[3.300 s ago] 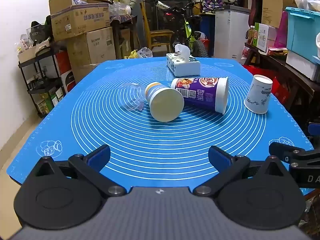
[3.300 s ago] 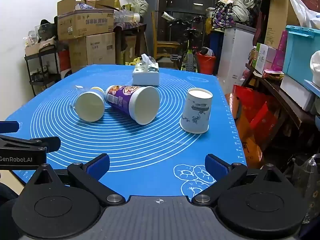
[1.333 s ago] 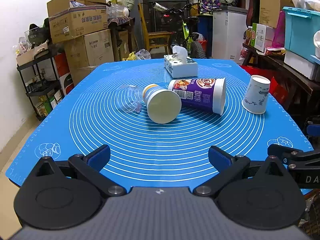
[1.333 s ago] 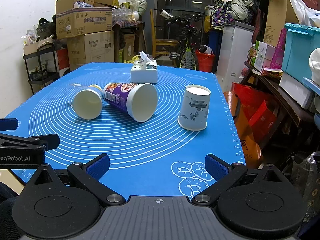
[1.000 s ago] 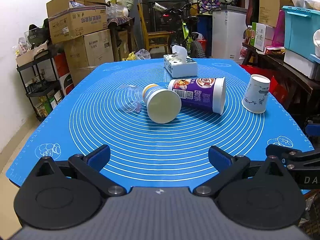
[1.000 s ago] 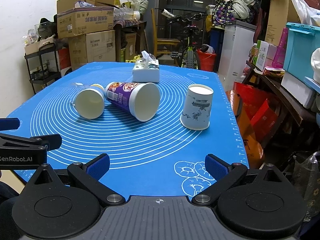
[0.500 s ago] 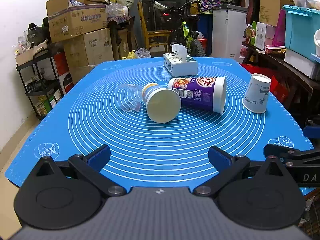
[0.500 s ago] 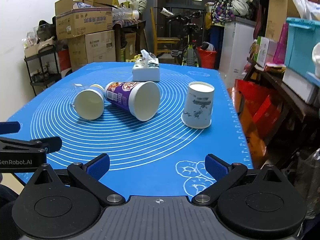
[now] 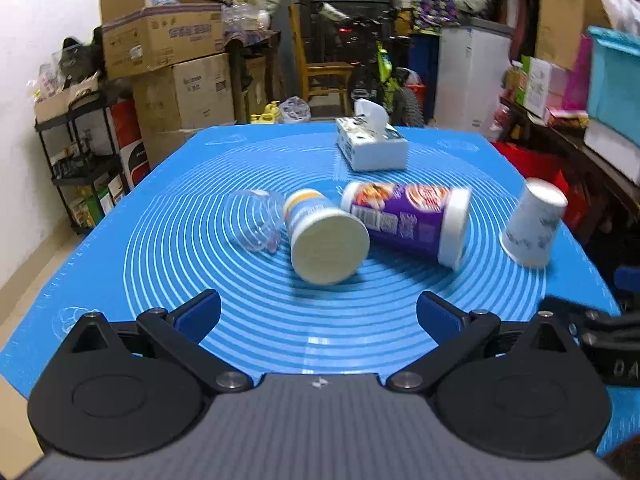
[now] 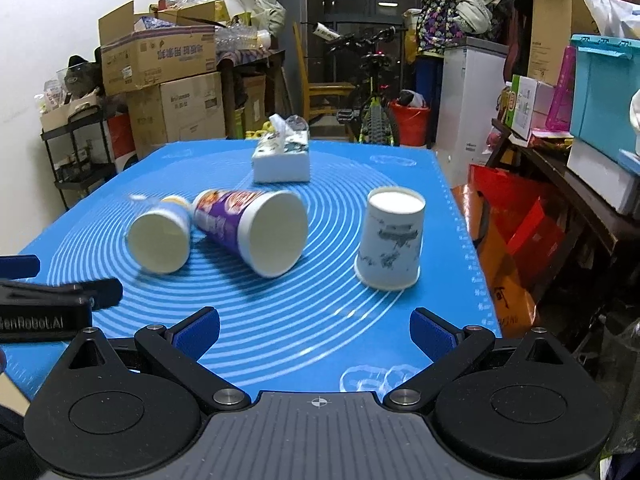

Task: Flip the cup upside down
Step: 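Move the left gripper to the white-and-blue cup lying on its side and close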

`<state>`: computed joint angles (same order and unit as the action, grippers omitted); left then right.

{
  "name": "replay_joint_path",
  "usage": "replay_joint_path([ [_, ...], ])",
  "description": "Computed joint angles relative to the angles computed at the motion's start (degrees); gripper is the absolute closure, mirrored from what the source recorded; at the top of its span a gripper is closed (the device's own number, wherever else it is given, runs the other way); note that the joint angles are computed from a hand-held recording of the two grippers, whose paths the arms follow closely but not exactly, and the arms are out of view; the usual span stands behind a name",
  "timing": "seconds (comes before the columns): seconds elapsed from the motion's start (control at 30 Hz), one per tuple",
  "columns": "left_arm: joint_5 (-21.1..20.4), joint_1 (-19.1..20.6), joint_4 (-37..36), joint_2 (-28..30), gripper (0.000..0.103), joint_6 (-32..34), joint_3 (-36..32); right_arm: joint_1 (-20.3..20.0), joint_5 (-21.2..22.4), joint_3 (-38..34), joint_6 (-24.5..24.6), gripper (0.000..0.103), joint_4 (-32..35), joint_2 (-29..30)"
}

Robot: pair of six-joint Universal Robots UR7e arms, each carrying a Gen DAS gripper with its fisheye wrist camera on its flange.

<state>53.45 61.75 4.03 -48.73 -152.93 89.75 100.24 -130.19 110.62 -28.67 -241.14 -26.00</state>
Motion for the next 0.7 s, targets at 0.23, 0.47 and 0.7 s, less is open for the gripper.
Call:
replay_joint_path([
  [0.23,-2.09,0.58,-0.19,5.47,0.000,1.45,-7.72,-1.54,0.30,-3.29,-1.77,0.002,0.91,-0.23],
  [0.47,-2.90,1.62,2.41,10.93,0.000,2.64,-15.38,-3.25,0.59,-5.04,-1.31,0.002,3.04,0.06],
  [0.7,-2.91,2.72,4.60,13.92,0.001,2.79,-19.65,-4.34,0.76,-5.15,-1.15,0.002,3.24,0.15],
])
